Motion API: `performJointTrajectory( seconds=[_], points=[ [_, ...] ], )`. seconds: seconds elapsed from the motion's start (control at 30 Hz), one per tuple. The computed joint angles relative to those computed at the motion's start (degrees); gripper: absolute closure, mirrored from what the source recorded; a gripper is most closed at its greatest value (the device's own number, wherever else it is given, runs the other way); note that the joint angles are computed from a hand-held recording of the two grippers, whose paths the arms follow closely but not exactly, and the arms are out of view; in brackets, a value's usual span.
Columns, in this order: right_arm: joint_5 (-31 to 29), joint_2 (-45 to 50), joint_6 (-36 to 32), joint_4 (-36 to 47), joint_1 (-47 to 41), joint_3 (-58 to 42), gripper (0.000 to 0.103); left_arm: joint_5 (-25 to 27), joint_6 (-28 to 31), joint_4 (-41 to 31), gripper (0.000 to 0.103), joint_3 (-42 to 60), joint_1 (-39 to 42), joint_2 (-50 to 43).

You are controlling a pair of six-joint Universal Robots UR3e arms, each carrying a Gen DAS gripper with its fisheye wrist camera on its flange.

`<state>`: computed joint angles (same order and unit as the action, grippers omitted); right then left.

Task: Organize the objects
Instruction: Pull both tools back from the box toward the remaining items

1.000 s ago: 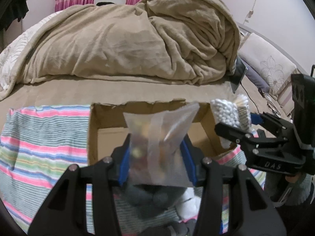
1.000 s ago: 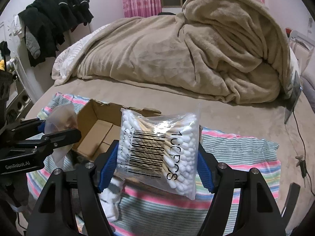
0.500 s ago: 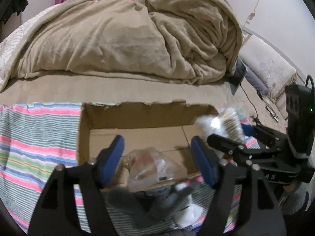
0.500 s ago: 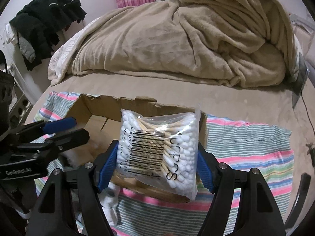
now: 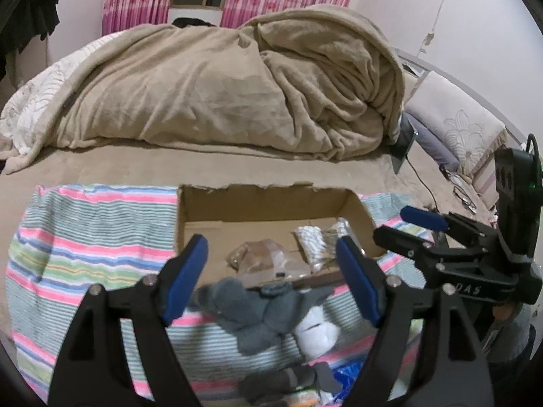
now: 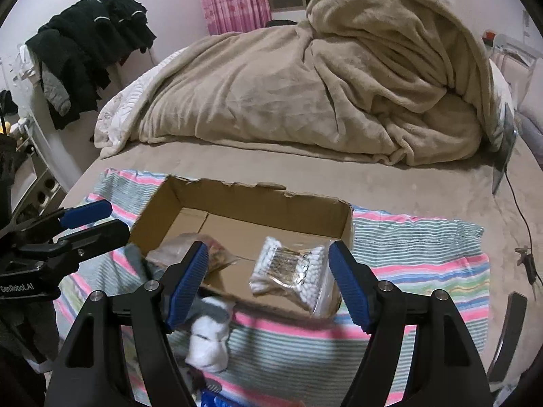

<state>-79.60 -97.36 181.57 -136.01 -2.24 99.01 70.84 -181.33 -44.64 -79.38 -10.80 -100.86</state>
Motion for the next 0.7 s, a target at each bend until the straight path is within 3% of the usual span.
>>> performJointTrajectory(
  seconds=[0.17, 0.7],
  points=[
    [-0.9, -3.7, 0.4, 1.7, 0.9, 0.7, 0.027, 1.2, 0.6, 1.0, 0.012, -5.5, 0.5, 6.0],
    [-2.7, -11.6, 0.6, 4.5, 4.7, 5.7, 0.027, 3.0, 0.8, 0.2, 0.012, -19.4, 1.0, 15.4]
  ],
)
